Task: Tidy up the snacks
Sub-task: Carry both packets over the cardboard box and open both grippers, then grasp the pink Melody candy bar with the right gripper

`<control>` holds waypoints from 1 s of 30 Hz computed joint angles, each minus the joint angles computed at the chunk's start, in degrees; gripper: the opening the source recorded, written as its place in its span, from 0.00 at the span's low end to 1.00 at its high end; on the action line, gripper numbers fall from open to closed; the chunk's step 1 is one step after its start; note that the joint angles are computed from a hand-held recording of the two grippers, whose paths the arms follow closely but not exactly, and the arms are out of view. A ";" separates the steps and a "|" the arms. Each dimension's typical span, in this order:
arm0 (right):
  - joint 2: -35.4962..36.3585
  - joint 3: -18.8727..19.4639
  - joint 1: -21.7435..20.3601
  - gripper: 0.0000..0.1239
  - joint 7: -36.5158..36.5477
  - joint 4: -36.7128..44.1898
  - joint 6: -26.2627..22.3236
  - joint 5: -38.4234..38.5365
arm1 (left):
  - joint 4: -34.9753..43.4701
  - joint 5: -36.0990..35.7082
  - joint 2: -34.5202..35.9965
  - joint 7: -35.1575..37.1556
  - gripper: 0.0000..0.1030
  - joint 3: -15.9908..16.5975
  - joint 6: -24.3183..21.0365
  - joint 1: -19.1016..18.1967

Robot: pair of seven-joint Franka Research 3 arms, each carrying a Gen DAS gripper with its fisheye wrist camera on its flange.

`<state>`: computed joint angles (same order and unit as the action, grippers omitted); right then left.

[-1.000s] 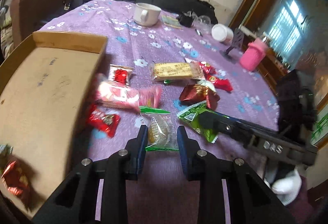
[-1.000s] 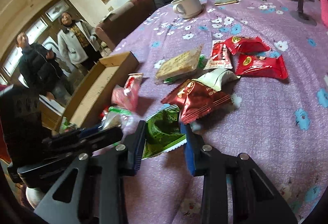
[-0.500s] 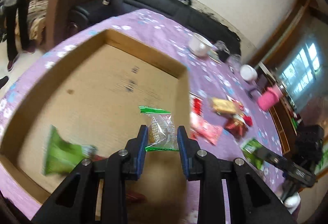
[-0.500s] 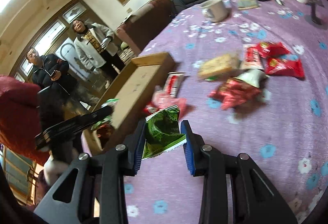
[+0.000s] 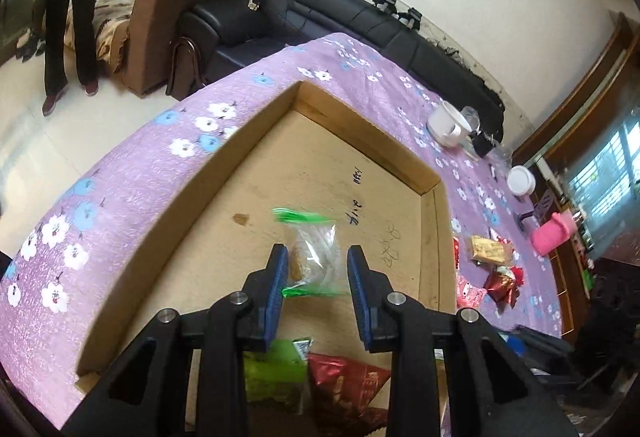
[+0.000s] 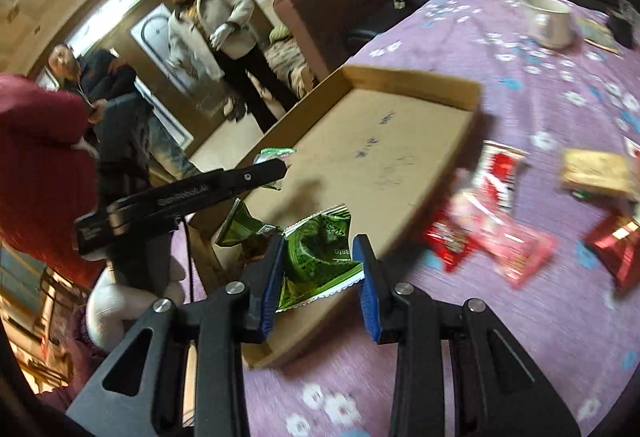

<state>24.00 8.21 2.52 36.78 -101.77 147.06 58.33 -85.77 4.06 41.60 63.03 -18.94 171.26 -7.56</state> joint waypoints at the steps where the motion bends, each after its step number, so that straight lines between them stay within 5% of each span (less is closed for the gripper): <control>1: 0.84 -0.20 0.75 0.30 1.04 0.80 0.33 -1.17 | -0.95 -0.44 -0.25 0.49 0.32 -1.04 0.94 1.03; 3: 2.79 -0.36 1.95 0.30 3.54 2.65 0.65 -3.67 | -3.06 -1.30 -1.07 0.68 0.43 -2.45 2.83 2.75; 7: 4.97 0.51 2.50 0.32 5.85 4.45 2.28 -6.23 | -6.26 -3.05 -1.44 1.14 0.48 -7.68 6.65 7.70; 10: 3.84 2.05 0.32 0.32 4.14 3.56 1.23 -3.86 | -9.17 -3.25 -1.65 1.18 0.52 -12.46 10.65 11.77; 13: 0.83 2.55 -1.89 0.35 0.48 1.22 1.82 1.42 | -11.10 -1.67 -2.50 -1.01 0.63 -13.53 13.71 12.48; 16: -2.09 1.29 -2.73 0.45 -2.98 -1.63 6.11 6.36 | -13.30 0.33 -3.56 -3.20 0.70 -14.09 17.15 12.62; 20: -2.89 -2.88 -1.58 0.55 1.10 -4.16 13.81 3.41 | -15.00 5.66 -0.90 -4.71 0.76 -21.18 21.46 17.62; 23: -1.51 -3.85 -2.86 0.55 6.06 -3.65 11.75 -1.06 | -14.77 10.10 1.32 -5.63 0.76 -24.77 20.91 19.67; 30: 2.50 -2.52 -1.45 0.55 5.84 -1.67 18.70 -10.92 | -13.59 15.47 1.85 -7.74 0.76 -25.62 16.45 18.60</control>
<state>26.50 5.69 1.07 42.62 -103.44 165.76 47.42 -99.36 19.53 43.45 55.29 -44.56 187.71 11.05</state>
